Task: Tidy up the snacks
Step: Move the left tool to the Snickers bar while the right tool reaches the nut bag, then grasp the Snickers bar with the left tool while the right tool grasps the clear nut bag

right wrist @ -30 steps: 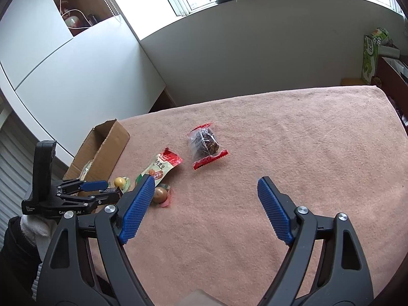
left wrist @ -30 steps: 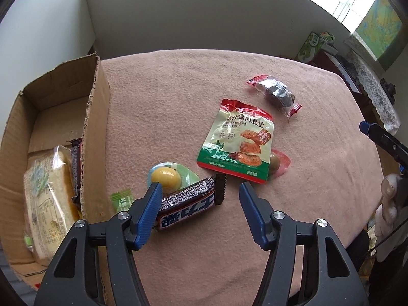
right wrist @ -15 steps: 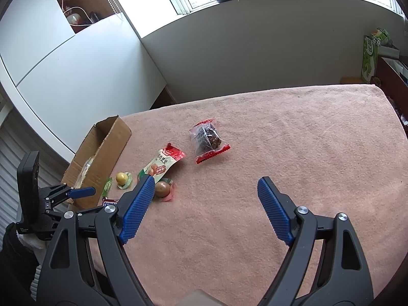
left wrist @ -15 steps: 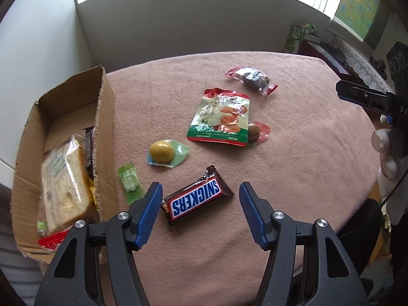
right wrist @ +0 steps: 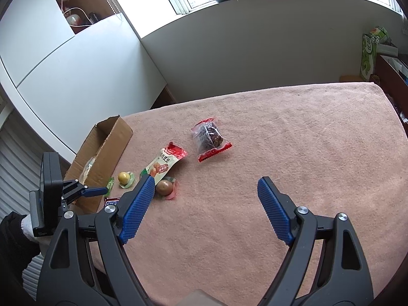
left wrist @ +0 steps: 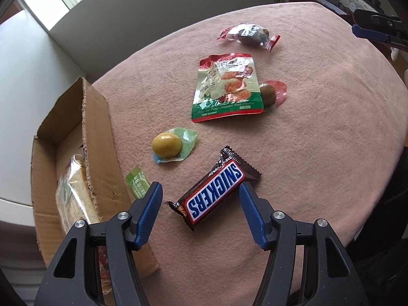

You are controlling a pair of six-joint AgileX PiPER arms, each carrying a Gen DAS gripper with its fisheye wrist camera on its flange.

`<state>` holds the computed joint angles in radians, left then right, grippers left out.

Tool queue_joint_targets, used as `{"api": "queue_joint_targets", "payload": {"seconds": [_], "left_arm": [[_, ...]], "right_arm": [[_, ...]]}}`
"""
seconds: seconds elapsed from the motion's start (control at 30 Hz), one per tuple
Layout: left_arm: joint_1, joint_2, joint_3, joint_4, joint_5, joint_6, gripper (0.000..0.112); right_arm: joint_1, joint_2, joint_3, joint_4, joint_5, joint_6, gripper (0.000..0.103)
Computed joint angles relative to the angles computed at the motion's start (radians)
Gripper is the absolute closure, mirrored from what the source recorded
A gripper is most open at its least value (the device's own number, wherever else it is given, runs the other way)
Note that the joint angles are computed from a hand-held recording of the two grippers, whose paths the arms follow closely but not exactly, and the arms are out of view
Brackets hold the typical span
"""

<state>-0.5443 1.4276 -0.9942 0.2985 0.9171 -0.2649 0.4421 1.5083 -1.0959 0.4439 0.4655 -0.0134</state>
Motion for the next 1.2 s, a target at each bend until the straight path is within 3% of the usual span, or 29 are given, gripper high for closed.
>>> {"api": "queue_joint_targets", "payload": {"seconds": [0.23, 0.37, 0.47, 0.63, 0.73, 0.9, 1.0, 1.13, 1.2], "left_arm": [[0.026, 0.050, 0.004, -0.033, -0.094, -0.086, 0.075], [0.099, 0.025, 0.045, -0.192, -0.197, -0.038, 0.075], [0.107, -0.014, 0.086, -0.218, -0.240, -0.042, 0.071], [0.132, -0.071, 0.152, -0.262, -0.280, 0.016, 0.062], [0.127, -0.067, 0.165, -0.261, -0.292, 0.002, 0.062], [0.135, -0.104, 0.197, -0.382, -0.317, 0.070, 0.064], [0.109, -0.134, 0.223, -0.364, -0.350, 0.028, 0.064], [0.071, -0.139, 0.251, -0.138, -0.407, -0.263, 0.062], [0.077, -0.141, 0.265, -0.112, -0.430, -0.315, 0.062]], "right_arm": [[0.010, 0.035, -0.022, -0.030, -0.003, 0.029, 0.018], [-0.002, 0.069, -0.040, -0.033, 0.004, 0.027, 0.018], [-0.013, 0.101, -0.065, -0.031, 0.013, 0.020, 0.018], [-0.008, 0.178, -0.151, -0.071, 0.043, 0.041, 0.018], [0.006, 0.219, -0.203, -0.088, 0.058, 0.053, 0.018], [0.032, 0.283, -0.283, -0.133, 0.086, 0.091, 0.018], [0.048, 0.325, -0.338, -0.180, 0.109, 0.126, 0.018], [0.068, 0.397, -0.435, -0.277, 0.152, 0.194, 0.018], [0.082, 0.438, -0.494, -0.334, 0.181, 0.226, 0.018]]}}
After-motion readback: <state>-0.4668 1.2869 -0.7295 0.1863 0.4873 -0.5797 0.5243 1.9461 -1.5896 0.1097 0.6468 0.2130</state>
